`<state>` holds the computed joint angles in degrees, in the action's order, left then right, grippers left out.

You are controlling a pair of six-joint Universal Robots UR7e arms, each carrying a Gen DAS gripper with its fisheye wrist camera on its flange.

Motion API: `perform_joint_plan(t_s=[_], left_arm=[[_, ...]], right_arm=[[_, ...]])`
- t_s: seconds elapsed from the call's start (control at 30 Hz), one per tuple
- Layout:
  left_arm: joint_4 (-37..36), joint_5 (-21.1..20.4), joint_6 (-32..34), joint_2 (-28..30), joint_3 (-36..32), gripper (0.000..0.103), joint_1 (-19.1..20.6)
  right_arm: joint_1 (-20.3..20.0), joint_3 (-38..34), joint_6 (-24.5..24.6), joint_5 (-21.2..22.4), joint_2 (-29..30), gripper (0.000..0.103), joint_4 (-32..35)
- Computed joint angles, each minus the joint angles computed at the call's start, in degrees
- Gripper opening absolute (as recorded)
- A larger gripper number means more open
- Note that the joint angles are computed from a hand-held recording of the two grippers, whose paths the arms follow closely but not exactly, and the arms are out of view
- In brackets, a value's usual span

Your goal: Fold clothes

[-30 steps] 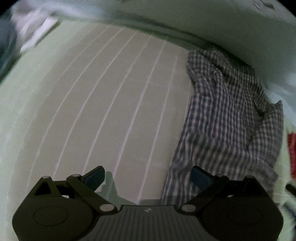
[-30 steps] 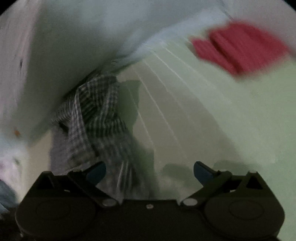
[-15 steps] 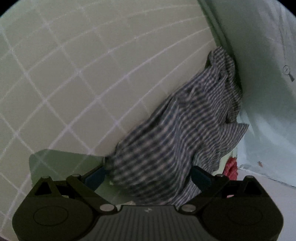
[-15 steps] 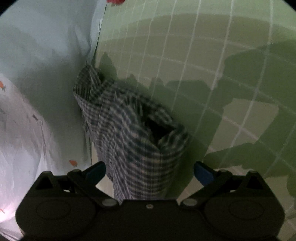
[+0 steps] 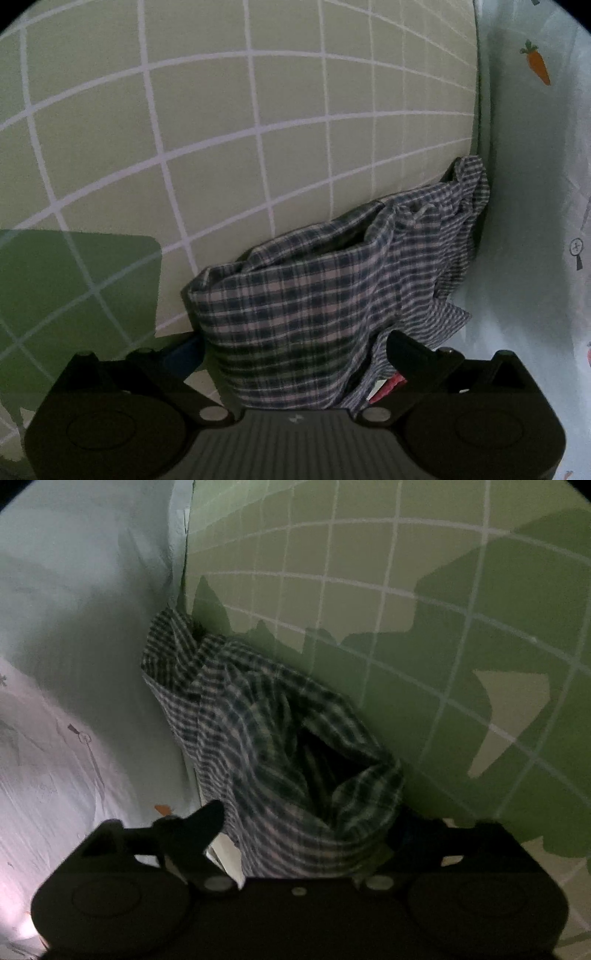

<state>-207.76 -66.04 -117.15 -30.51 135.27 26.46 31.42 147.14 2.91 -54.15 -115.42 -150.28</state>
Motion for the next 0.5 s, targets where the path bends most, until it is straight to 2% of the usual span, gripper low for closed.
perform_joint_plan(t_s=[0.07, 0.13, 0.3, 0.4, 0.47, 0.5], left_arm=[[-1.3, 0.3, -1.5, 0.5, 0.5, 0.103, -0.1], [-1.9, 0.6, -4.2, 0.9, 0.7, 0.103, 0.1], [0.4, 3.2, -8.9, 0.5, 1.2, 0.101, -1.8], [5.0, 4.1, -11.2, -1.0, 1.1, 0.085, -3.1], [4.8, 4.1, -12.2, -0.8, 1.4, 0.065, -3.4], [4.2, 4.1, -12.7, -0.5, 1.6, 0.060, -3.5]], right_arm=[[-0.2, 0.2, -0.1, -0.3, 0.0, 0.071, 0.5], [-0.3, 0.4, 0.4, -0.9, 0.1, 0.049, 0.6], [-1.0, 0.3, -1.3, -0.5, -0.7, 0.028, 2.6], [-0.4, 0.0, -2.0, -1.6, -1.2, 0.022, 3.2], [-0.4, -0.1, -2.4, -2.1, -2.0, 0.019, 4.0], [-0.8, -0.1, -2.8, -1.9, -2.5, 0.018, 4.7]])
